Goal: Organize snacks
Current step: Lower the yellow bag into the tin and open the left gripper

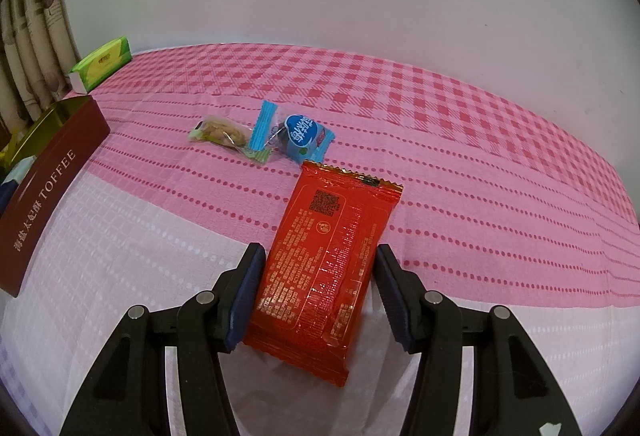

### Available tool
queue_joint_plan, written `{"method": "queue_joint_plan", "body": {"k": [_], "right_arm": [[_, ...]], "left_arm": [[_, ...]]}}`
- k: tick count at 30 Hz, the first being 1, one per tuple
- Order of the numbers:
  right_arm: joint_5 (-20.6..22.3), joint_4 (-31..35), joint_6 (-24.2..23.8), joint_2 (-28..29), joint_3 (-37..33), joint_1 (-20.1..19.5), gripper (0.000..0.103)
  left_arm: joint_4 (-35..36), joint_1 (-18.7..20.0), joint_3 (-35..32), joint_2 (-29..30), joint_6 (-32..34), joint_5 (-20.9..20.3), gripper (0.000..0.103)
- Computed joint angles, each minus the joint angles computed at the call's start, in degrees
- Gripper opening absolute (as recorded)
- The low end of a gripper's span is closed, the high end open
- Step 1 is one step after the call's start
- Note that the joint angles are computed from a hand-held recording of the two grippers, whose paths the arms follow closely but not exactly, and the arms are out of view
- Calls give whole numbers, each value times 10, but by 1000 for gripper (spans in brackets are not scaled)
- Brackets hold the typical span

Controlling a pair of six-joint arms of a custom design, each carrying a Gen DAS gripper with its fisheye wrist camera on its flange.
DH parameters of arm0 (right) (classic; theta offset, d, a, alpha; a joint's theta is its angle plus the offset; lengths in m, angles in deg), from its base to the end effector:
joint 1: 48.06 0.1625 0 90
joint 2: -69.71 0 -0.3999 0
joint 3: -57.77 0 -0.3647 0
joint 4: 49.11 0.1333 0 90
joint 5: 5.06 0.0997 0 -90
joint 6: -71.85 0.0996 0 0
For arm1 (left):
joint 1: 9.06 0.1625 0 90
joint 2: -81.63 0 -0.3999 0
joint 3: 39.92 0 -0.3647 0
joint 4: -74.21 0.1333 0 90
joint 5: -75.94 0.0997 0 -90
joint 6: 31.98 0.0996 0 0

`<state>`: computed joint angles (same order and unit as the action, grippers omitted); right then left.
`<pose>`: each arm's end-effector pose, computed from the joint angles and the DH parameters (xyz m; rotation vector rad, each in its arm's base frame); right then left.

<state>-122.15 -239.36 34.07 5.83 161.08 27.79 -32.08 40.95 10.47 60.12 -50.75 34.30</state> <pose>-0.0574 -0.5876 0.3337 0.1409 -2.1404 0.8968 -0.3384 -0.7267 0.0467 0.5331 2.2298 -0.2843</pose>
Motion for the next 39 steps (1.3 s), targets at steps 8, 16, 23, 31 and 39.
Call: {"method": "queue_joint_plan", "body": {"k": [8,16,23,31,39], "right_arm": [[-5,-4,4,5,-3,2,52],[-14,-11,13,10,-5,4,52],[-28,-11,22,14,-10,8,52],[-38,-11,31,19,-15,11,51],[-44,-16,37,21,-16,13,51]], "left_arm": [[-50,-6,38,-1,26,37,50],[-83,-3,59,-11,33,37,50],[-110,-6,80,-16,42,49,50],[-152,-12,110,-26,65,62,51],[-212,-24,161,-52,73,74,51]]}}
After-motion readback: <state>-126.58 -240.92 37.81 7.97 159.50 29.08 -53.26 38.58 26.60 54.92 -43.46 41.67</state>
